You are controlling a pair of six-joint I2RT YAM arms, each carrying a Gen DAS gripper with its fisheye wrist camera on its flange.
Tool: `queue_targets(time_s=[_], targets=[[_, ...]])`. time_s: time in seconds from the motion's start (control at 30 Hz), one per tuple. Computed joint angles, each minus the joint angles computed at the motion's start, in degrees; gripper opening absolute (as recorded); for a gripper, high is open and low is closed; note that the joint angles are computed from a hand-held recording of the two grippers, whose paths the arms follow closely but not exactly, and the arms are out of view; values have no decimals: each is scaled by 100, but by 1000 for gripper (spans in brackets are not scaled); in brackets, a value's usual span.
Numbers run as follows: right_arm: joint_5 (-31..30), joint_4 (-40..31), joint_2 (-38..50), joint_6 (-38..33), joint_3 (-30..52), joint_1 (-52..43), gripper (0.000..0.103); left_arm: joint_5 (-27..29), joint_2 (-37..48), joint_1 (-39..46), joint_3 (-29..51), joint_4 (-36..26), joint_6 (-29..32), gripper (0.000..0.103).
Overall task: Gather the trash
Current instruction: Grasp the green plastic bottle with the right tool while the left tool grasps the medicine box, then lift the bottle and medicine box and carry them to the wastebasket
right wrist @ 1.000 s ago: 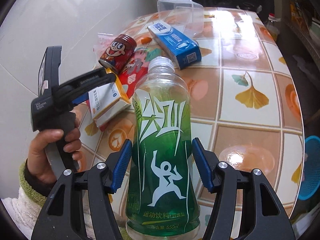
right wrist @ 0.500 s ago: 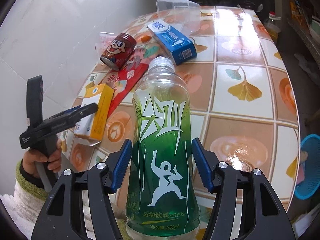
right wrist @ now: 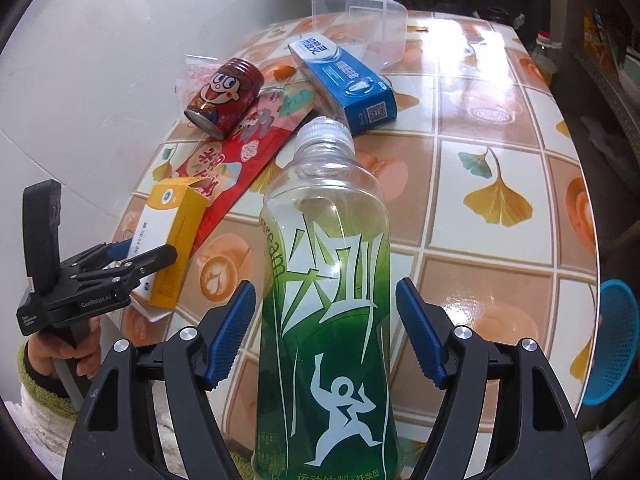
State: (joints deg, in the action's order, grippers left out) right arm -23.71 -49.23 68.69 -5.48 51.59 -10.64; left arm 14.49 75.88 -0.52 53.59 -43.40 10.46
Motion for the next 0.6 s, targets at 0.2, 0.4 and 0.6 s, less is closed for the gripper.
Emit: queue_targets(time_s=[0.2, 0.4, 0.6], targets=[[-69, -55, -61, 63, -48, -81, 59, 148, -269, 311, -136, -50, 112, 69], [-290, -202, -249, 30, -87, -322, 58, 393, -593, 588, -185, -201, 228, 69], [-506, -454, -570, -108, -75, -586, 58, 668, -985, 790, -102, -481, 315, 69]])
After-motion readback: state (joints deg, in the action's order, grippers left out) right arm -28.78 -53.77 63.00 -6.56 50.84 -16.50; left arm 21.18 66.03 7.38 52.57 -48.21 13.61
